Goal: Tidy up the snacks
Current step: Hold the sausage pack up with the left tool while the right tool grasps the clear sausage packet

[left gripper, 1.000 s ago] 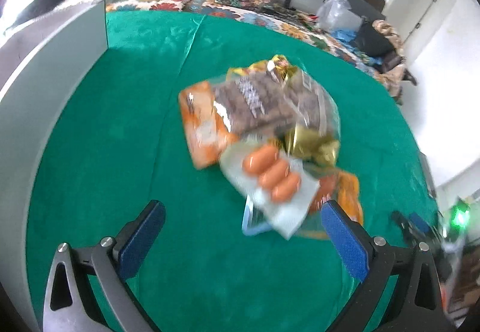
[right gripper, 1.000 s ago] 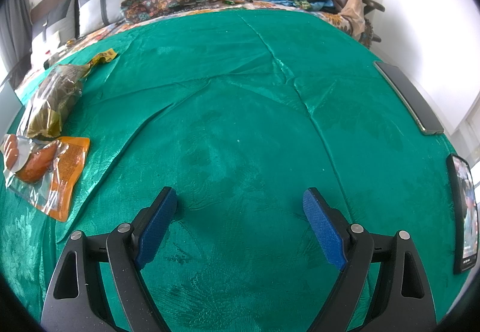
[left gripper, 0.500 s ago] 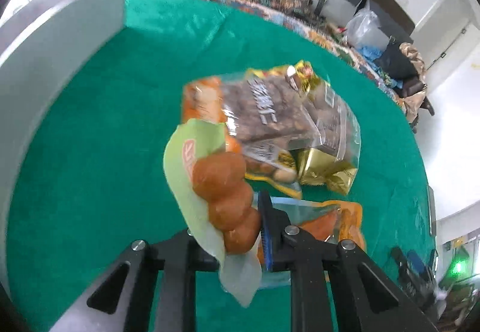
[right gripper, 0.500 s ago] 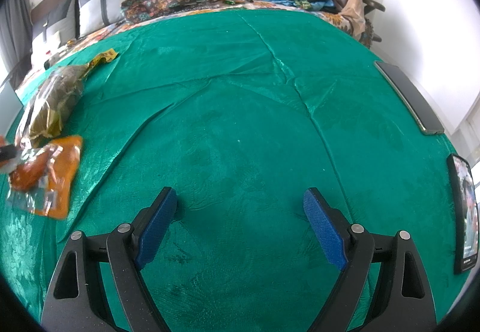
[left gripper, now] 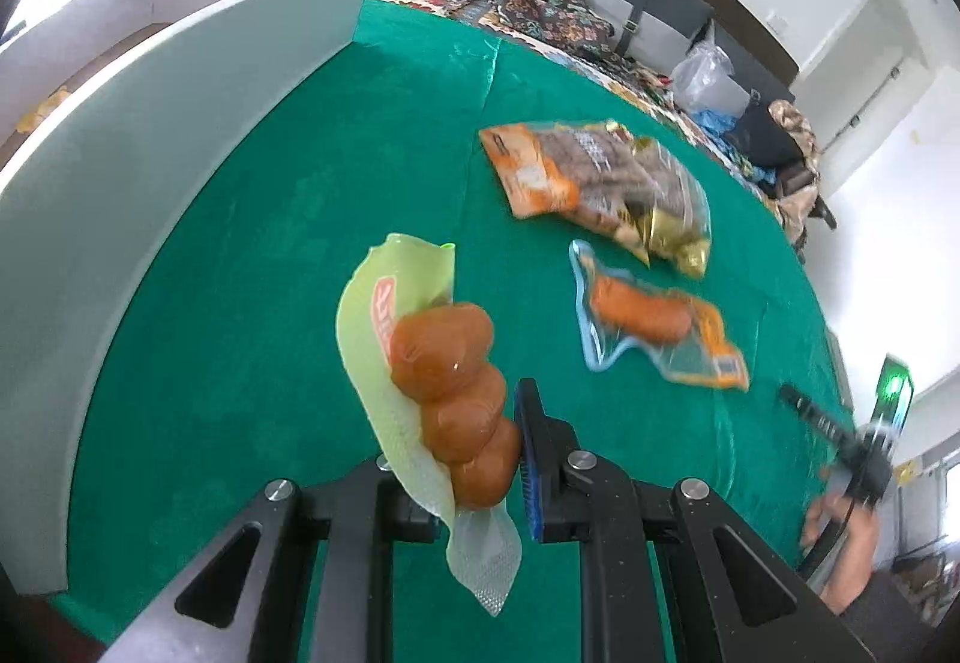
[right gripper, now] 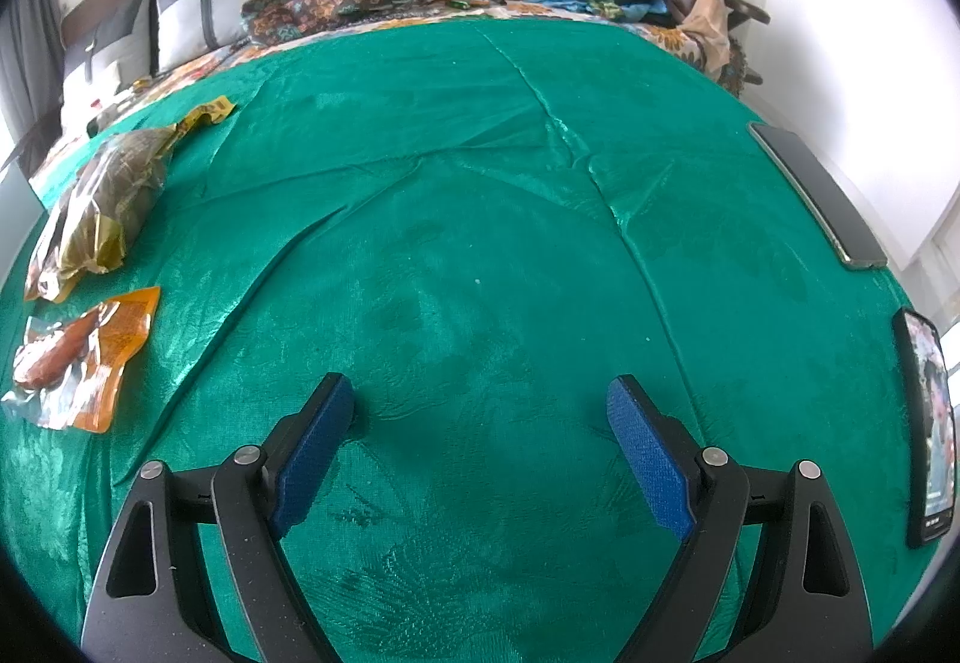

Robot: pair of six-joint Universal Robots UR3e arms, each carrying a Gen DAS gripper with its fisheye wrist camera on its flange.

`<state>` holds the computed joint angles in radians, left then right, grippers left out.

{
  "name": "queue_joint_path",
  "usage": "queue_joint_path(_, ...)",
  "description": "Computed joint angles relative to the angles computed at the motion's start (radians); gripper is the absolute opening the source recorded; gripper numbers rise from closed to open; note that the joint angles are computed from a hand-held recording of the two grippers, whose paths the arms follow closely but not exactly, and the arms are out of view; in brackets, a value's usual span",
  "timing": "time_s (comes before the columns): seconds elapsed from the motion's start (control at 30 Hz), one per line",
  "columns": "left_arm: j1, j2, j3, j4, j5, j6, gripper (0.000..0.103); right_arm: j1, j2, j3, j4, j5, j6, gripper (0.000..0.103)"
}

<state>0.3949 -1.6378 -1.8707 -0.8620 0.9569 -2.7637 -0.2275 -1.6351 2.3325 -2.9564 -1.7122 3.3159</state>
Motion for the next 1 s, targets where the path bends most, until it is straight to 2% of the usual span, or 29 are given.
queue_joint_path(0.27, 0.064, 0.073, -0.113, -0.005, -0.034, 0.109, 0.018, -0.003, -0.002, 0.005, -0.004, 0.003, -0.002, 0.090)
queue_joint_path(0.73, 0.070, 0.065, -0.143, 0.034, -0.048, 0.127, 0.018, -0.007, -0.006, 0.008, -0.004, 0.006, -0.005, 0.090)
queue_joint_path(1.0, 0.085, 0.075, -0.141, 0.011, -0.073, 0.143, 0.018, -0.016, -0.011, 0.020, -0.013, 0.018, -0.011, 0.092)
